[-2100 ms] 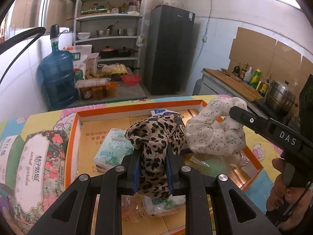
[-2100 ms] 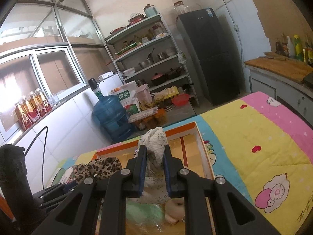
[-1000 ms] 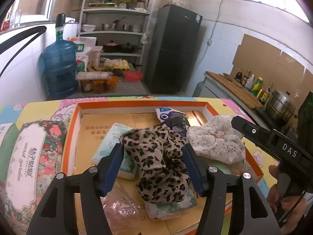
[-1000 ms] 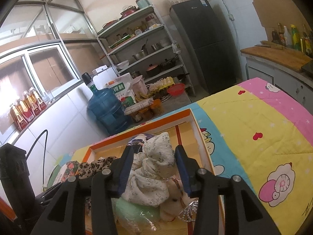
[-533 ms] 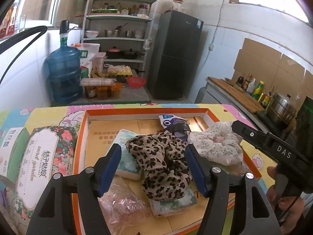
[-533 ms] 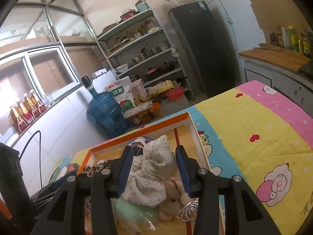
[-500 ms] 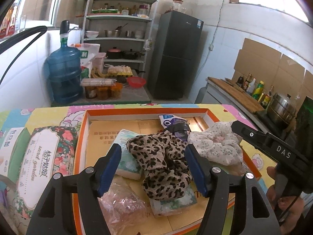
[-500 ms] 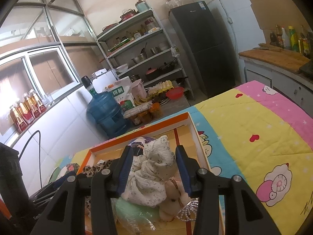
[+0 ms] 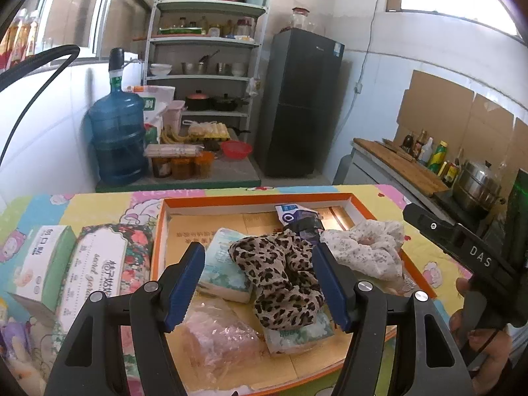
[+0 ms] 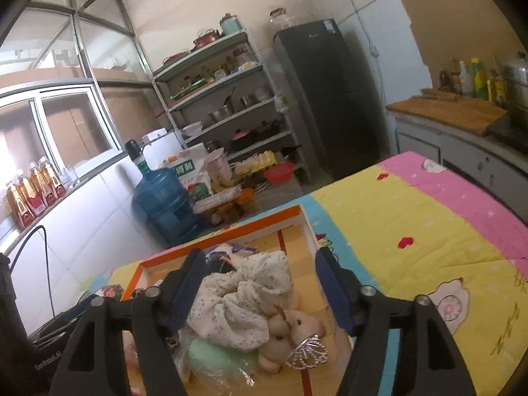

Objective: Organize soft objects
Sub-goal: 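Open both tools to release the two scrunchies into the box, then withdraw both tools from the box toward the bread bag and bunny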

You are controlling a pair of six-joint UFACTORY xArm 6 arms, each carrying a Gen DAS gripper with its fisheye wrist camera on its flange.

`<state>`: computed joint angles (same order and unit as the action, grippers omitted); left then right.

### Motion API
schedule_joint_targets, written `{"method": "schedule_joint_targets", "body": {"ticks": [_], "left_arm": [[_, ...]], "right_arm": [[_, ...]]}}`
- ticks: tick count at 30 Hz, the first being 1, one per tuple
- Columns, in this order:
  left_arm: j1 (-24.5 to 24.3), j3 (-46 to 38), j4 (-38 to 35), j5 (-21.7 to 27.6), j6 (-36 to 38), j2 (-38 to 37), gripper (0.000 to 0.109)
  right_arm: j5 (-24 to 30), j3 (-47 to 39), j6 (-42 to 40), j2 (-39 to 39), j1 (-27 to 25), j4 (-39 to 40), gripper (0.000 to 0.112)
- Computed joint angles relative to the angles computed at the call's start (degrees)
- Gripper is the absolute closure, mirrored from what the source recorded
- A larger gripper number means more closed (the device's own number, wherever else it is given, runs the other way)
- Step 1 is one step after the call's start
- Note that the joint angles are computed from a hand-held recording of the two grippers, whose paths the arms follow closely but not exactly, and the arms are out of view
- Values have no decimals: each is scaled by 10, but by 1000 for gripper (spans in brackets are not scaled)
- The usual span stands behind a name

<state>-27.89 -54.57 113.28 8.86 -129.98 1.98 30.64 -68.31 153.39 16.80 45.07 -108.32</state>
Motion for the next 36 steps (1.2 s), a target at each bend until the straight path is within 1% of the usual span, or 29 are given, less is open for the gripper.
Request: {"method": "schedule_joint_targets", "body": {"ticks": [3,11,21,25,29,36], "left_arm": [[0,10,1,1,-2,-12,39],[-4,43,-4,10,1,-51,39],[-11,99,-14,31,12,-121,39],[-12,127,-30,40,30,-153,39],[-6,158,-44,46,46,-191,39],[15,227,-66,45,77,-278,39]], "right_arm": [[-1,4,5,-6,4,-6,43],[8,8,-25,-14,28,17,43],[34,8,-79,-27,69,54,43],[41,2,-98,-26,83,66,43],[43,-14,-111,-21,99,72,43],[47,-67,-168,10,132,101,43]]}}
